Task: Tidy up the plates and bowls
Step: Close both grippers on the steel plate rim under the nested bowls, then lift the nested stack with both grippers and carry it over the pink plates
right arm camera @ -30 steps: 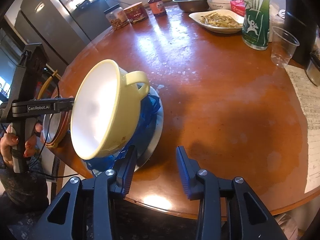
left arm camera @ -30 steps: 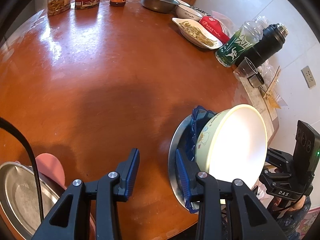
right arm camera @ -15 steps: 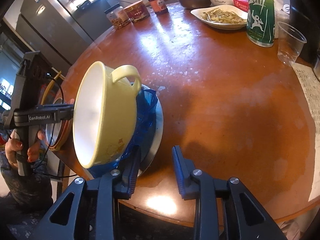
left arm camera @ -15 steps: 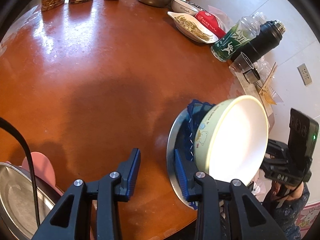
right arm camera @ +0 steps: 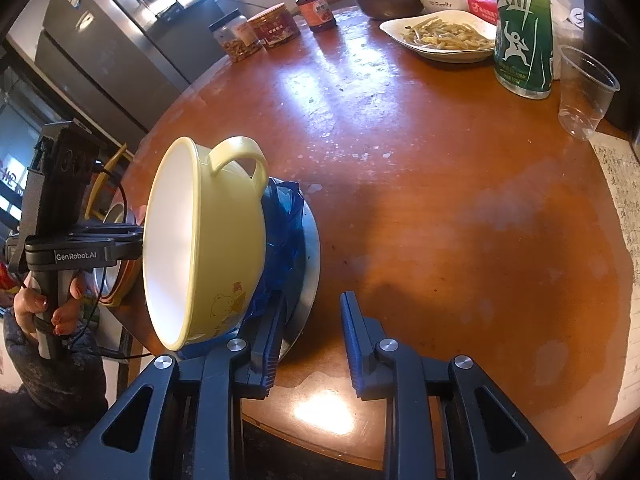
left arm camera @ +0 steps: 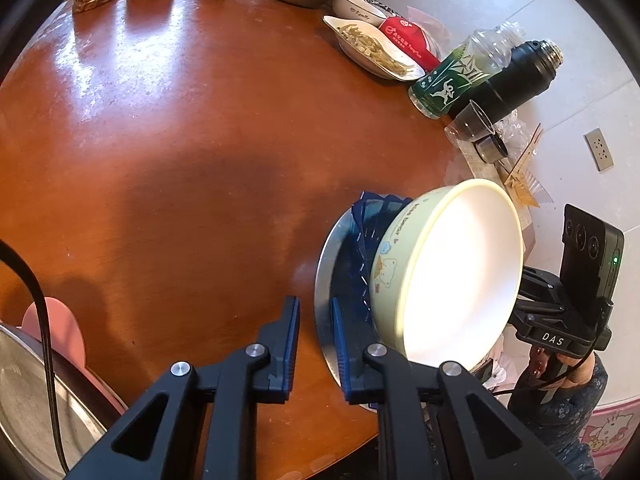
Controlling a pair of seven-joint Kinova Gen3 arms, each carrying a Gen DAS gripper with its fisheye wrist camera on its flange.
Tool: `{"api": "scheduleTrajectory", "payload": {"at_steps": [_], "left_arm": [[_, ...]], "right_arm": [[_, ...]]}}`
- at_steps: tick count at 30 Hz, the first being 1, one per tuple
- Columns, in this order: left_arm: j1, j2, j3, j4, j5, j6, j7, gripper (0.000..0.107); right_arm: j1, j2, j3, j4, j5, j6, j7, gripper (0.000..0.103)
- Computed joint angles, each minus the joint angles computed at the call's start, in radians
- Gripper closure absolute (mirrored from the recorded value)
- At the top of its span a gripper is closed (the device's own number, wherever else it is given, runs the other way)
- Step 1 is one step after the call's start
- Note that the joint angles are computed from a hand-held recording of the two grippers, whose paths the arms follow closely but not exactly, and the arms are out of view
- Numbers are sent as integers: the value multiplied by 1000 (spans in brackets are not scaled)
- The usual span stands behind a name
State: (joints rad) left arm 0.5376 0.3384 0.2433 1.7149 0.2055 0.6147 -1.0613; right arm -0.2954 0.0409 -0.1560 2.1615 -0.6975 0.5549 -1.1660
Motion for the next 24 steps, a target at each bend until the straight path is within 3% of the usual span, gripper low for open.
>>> {"api": "scheduleTrajectory", "payload": {"at_steps": [4,12,16,24], "left_arm": [[31,1,-17,-8,-30,-4,37,100],[108,6,-55,-37,-152,23,171,100],[121,1,-57,-28,-184,13,215,100],[123,1,-49,-29,-211,20,247,100]], "right_arm": [[-6,-5,-3,5,8,-11,-9,76],[-32,-17,-11,6,61,-43,-70,81],[-49,-20,-16,6,91,-64,-104,87],[-60,-19,-17,-1,126,-70,-143,88]]}}
